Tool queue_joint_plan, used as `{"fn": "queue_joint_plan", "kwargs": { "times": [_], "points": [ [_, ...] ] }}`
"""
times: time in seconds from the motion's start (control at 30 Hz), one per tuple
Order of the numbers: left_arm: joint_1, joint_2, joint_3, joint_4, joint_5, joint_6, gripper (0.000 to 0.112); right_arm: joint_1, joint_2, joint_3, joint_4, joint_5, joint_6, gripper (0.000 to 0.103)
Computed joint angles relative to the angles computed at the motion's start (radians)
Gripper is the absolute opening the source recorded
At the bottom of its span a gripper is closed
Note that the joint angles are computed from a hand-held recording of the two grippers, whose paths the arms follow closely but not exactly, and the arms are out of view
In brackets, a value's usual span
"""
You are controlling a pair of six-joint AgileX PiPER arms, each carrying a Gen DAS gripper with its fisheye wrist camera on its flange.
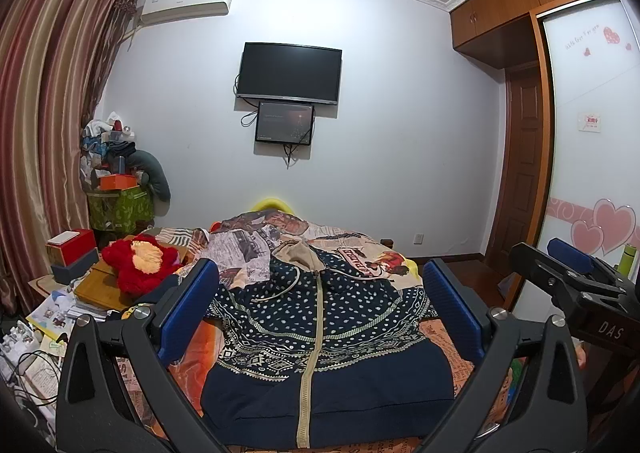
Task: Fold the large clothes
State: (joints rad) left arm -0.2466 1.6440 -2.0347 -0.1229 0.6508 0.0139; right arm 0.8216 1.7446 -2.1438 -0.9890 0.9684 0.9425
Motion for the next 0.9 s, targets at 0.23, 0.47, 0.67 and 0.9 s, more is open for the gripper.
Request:
{"fn": "queue_joint_plan", "kwargs": {
  "times": [0.23,0.47,0.67,0.9],
  "points": [
    [0.002,0.010,-0.011,-0.005,0.003,0.002,0.103,-0.004,-0.006,0.020,-0.005,-0.010,0.012,0.103],
    [0.002,0.014,-0.015,-0.005,0.004,0.000,0.103,-0.005,-0.004,0.016,-0.001,-0.010,0.008,0.103],
    [0.004,0.020,-0.027,0.000,0.011,0.001,0.103,-0.003,-0.004,0.014,-0.003,-0.006,0.010,0.103],
    [0.005,0.023,-0.029,-0.001,0.013,-0.001,0.103,0.003,-0.001,-0.005,0.004,0.009,-0.007,0.103]
  ]
}}
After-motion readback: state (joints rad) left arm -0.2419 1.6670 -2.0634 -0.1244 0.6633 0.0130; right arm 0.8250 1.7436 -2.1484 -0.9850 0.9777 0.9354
